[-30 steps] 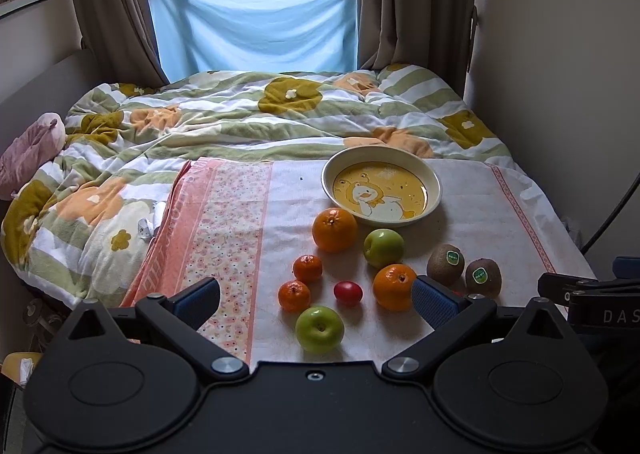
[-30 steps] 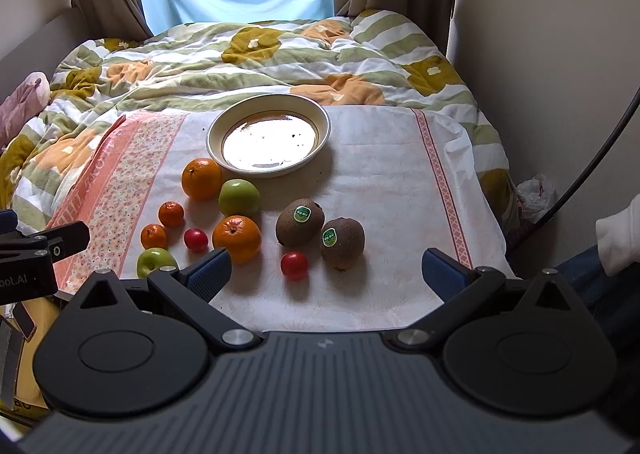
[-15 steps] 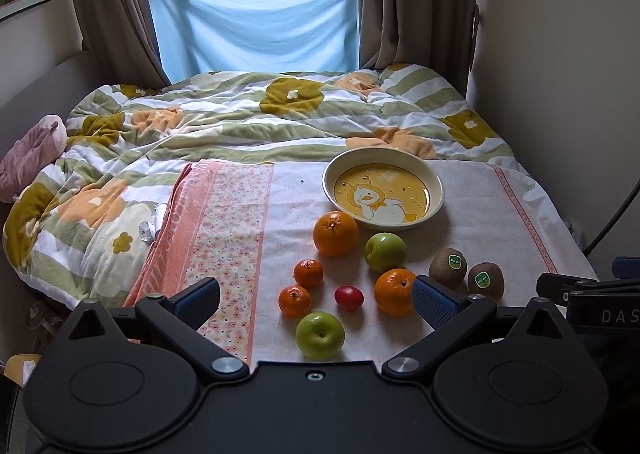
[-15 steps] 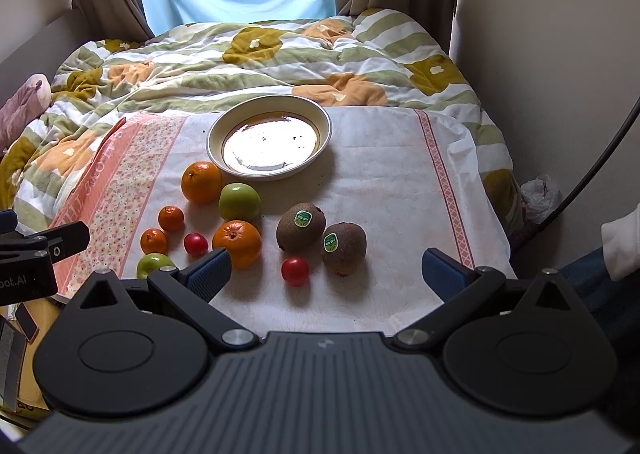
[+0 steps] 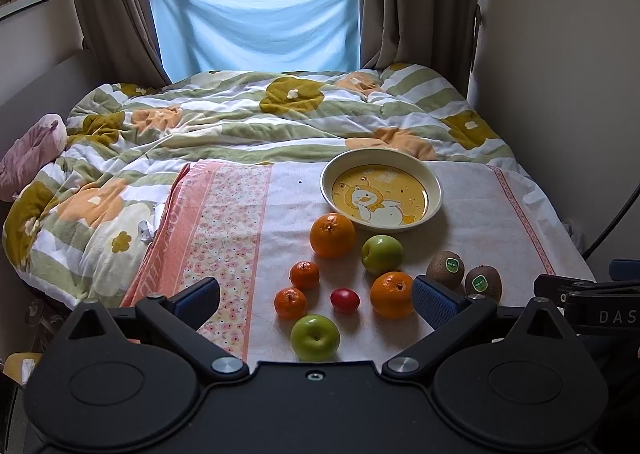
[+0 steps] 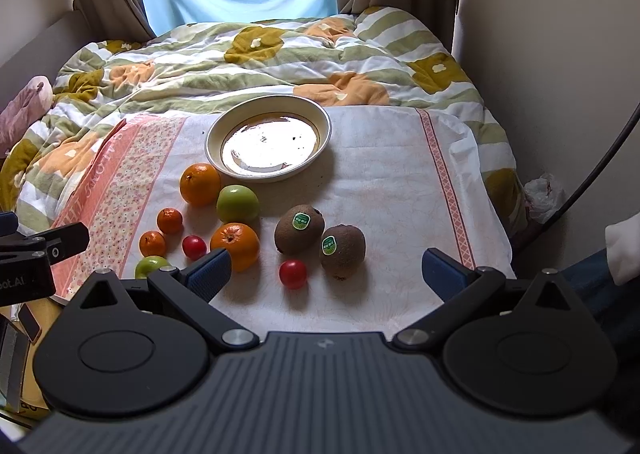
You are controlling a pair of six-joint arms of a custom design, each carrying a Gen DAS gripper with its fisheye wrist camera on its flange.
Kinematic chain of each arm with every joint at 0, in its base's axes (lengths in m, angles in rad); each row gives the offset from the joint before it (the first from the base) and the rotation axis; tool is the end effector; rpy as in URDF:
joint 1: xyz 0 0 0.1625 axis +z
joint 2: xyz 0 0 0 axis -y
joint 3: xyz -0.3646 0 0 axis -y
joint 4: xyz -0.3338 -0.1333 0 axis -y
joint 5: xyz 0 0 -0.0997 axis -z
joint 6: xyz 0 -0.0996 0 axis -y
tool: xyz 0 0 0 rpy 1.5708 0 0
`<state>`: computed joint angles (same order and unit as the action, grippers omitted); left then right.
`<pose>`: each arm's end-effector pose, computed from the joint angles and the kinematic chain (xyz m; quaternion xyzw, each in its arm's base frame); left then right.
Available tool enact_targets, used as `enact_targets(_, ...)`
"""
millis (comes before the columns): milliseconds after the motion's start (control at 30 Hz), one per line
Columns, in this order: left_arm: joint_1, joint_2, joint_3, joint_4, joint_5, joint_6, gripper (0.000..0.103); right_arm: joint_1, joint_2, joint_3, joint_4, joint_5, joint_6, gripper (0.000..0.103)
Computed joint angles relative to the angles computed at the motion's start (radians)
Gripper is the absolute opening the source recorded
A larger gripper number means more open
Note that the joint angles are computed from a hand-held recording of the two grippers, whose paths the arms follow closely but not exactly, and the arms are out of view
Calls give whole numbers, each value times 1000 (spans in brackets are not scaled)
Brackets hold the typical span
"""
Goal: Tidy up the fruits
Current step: 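Close the left tool on the green apple while the right tool reaches the orange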
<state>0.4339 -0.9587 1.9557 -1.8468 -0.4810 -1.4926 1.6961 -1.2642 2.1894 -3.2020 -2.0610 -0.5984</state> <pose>-0.3017 -0.3840 0.0801 0.0384 0.8199 -0.3928 0.4147 0.1412 -0.4295 0.2413 0.2438 -0.8810 0.2727 0.2999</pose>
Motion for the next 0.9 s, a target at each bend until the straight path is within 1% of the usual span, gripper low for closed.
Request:
enact_targets(167, 3, 8, -9, 0, 2, 3, 103, -2, -2, -1, 0, 3, -3, 103)
enact_targets(367, 10, 17, -33, 31, -10, -16, 103, 15, 20, -17, -6, -7, -23, 103)
enact_targets(500, 20, 23, -38, 36, -22, -18, 103, -2, 26, -31, 26, 27, -38, 103)
enact_targets(600, 29, 27, -5, -21, -6, 5, 103, -19, 39, -36, 48, 72, -43, 103)
enact_targets(700, 55, 40, 21, -86, -9, 64, 103, -32, 78, -53, 49, 93, -35, 103)
enact_targets(900, 129, 69, 103, -356, -26, 335, 97, -41, 196, -82, 8, 87, -22, 103)
